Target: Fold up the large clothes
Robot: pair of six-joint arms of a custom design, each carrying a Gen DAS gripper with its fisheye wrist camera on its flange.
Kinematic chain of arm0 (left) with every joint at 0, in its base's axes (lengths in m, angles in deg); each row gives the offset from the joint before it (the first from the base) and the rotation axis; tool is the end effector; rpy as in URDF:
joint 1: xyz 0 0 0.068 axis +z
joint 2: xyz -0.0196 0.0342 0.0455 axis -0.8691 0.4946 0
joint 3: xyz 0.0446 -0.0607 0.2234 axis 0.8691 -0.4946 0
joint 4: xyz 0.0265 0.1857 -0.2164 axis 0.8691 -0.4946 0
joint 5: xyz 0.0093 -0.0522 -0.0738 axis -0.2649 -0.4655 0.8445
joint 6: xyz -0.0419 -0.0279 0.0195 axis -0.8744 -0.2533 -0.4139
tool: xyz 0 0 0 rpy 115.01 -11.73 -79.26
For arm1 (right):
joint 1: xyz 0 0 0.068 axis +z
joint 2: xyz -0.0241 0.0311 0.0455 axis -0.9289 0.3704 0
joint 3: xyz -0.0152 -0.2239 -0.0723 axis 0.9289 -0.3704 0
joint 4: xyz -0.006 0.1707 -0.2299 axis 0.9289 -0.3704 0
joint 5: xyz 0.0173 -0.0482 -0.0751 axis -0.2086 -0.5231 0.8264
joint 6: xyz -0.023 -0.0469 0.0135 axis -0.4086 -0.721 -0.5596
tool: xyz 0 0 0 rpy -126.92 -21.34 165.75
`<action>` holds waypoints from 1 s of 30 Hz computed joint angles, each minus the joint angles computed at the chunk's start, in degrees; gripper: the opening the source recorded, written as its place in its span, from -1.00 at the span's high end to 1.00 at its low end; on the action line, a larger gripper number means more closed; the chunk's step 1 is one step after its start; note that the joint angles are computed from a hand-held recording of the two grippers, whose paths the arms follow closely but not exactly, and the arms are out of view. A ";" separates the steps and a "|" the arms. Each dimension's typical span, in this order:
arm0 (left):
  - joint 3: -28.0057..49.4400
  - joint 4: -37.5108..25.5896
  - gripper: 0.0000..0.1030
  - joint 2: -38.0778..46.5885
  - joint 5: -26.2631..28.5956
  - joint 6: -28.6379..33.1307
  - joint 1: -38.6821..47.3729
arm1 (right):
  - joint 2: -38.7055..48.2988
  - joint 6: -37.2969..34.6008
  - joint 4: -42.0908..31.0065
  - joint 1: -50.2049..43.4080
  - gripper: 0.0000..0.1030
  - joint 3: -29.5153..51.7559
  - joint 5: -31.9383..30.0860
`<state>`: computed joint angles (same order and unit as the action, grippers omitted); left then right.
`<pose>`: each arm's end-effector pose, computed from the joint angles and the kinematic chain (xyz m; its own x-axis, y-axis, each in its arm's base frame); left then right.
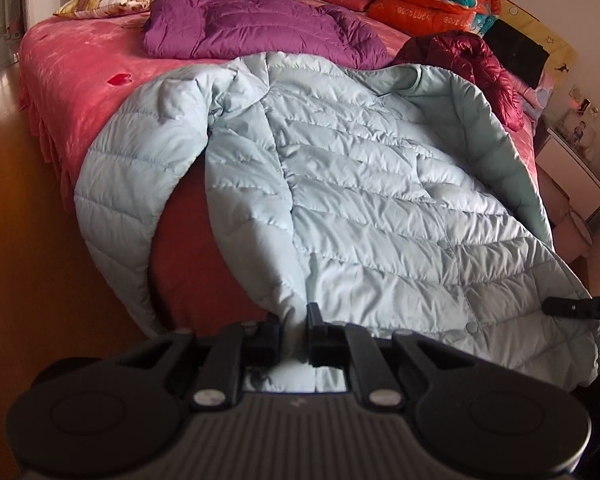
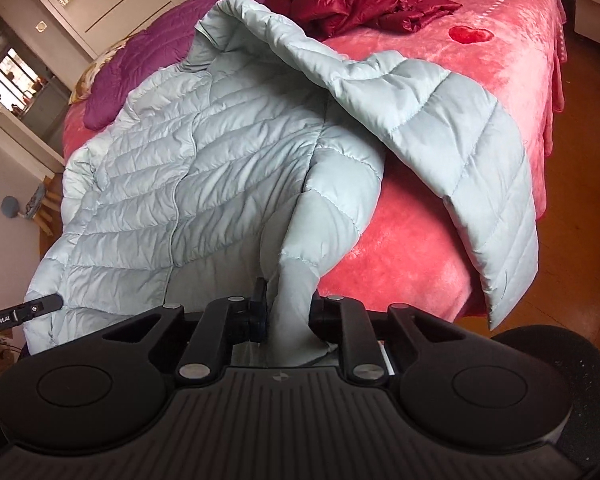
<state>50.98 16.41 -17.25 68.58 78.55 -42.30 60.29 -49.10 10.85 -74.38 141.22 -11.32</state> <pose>0.2315 0.0573 0.3059 -0.8012 0.1032 -0.5894 0.2811 0.9345 -0.2185 0.1667 -0.0070 0.2940 -0.7844 0.3997 -0.4743 0.1921 0.8836 0.4270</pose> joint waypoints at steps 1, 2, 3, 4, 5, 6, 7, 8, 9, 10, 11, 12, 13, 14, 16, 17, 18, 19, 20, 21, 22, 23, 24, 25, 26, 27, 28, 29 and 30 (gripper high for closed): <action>0.80 -0.45 0.67 -0.19 0.09 0.37 0.40 | -0.98 -0.37 -0.56 -0.92 0.45 -0.20 -0.48; 1.32 -0.83 0.59 -0.73 0.33 0.71 0.94 | -1.06 -0.43 -0.48 -1.53 0.40 -0.10 -0.71; 2.06 -0.98 0.44 -0.98 0.73 0.91 1.41 | -1.87 -0.12 -0.56 -1.73 0.30 -0.34 -0.62; 2.80 -1.13 0.32 -1.28 1.17 1.06 1.90 | -2.69 -0.01 -0.18 -2.05 0.18 -0.90 -0.63; 3.39 -1.56 0.27 -2.07 1.64 1.40 2.45 | -4.42 -0.58 -1.17 -3.19 0.11 -1.12 -1.21; 4.12 -1.83 0.20 -2.62 1.97 1.78 2.79 | -4.77 -0.71 -1.05 -3.91 -0.08 -1.02 -1.50; 4.79 -1.99 0.14 -3.20 2.24 2.21 3.03 | -6.58 -1.26 -1.60 -5.26 -0.25 -1.68 -2.12; 5.27 -1.77 0.13 -3.88 2.43 2.38 3.05 | -7.65 -1.30 -1.57 -5.89 -0.26 -1.89 -2.05; 5.83 -1.41 0.11 -4.31 2.55 2.25 2.88 | -8.06 -1.58 -1.47 -6.76 -0.25 -1.75 -2.21; 6.50 -1.10 0.08 -4.50 2.65 1.89 2.52 | -9.08 -2.26 -1.48 -8.61 -0.26 -2.03 -2.92; 7.30 -0.70 0.06 -4.37 2.78 1.25 1.80 | -9.47 -2.34 -1.11 -9.84 -0.26 -2.02 -3.47; 8.01 -0.37 0.03 -4.19 2.90 0.64 0.95 | -9.86 -2.72 -0.41 -11.46 -0.26 -2.30 -4.60; 8.49 0.22 -0.01 -4.11 2.78 -0.18 -0.23 | -9.96 -3.19 0.07 -13.01 -0.26 -2.28 -5.85; 8.69 1.26 -0.02 -4.05 2.50 -1.15 -1.74 | -9.91 -2.92 0.93 -13.23 -0.26 -2.49 -6.21; 8.58 3.82 -0.04 -3.58 0.68 -3.45 -5.51 | -8.95 -1.92 3.30 -11.99 -0.26 -3.09 -6.09; 8.43 5.22 -0.04 -3.12 -0.87 -4.89 -7.87 | -7.95 -1.11 4.85 -10.37 -0.26 -3.51 -5.27; 8.52 6.34 -0.04 -2.40 -2.13 -6.22 -9.94 | -6.87 -0.68 6.06 -9.22 -0.26 -3.77 -4.63; 8.72 7.37 -0.04 -1.53 -3.04 -7.42 -11.89 | -5.42 1.06 8.22 -6.31 -0.26 -4.38 -2.52; 8.74 8.65 -0.04 -0.73 -3.87 -8.54 -13.98 | -4.21 1.73 9.68 -5.35 -0.26 -4.64 -1.61; 8.93 9.92 -0.04 0.12 -4.93 -9.54 -15.85 | -2.68 2.83 11.82 -3.81 -0.26 -4.99 -0.19; 9.20 11.21 -0.04 1.04 -6.23 -10.53 -17.71 | -1.11 3.53 13.93 -2.66 -0.26 -5.24 1.00; 9.73 12.31 -0.04 2.12 -7.40 -11.41 -19.54 | 0.29 4.00 15.68 -1.84 -0.26 -5.32 2.36; 10.33 13.24 -0.04 3.29 -8.14 -12.14 -21.03 | 1.42 3.98 17.07 -1.83 -0.28 -5.44 3.11; 11.17 14.00 -0.04 4.69 -8.89 -12.86 -22.45 | 2.83 4.09 18.77 -1.62 -0.30 -5.50 3.94; 12.15 14.58 -0.04 6.09 -9.67 -13.39 -23.86 | 4.26 4.21 20.38 -1.37 -0.31 -5.46 5.11; 12.95 15.33 -0.04 7.39 -10.26 -13.68 -25.08 | 5.81 4.36 21.91 -1.09 -0.35 -5.29 6.75; 13.81 16.10 -0.04 8.66 -10.83 -13.98 -26.35 | 7.39 4.41 23.62 -1.15 -0.38 -5.17 8.41; 14.75 16.85 -0.04 10.15 -11.39 -14.25 -27.49 | 8.42 4.40 25.21 -1.43 -0.39 -5.26 9.67; 15.87 17.43 -0.04 11.80 -12.15 -14.63 -28.70 | 9.69 4.48 26.96 -1.55 -0.43 -5.13 11.10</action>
<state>66.85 33.84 -5.45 56.43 63.91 -71.01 69.98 -44.61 37.82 -75.93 136.09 -0.22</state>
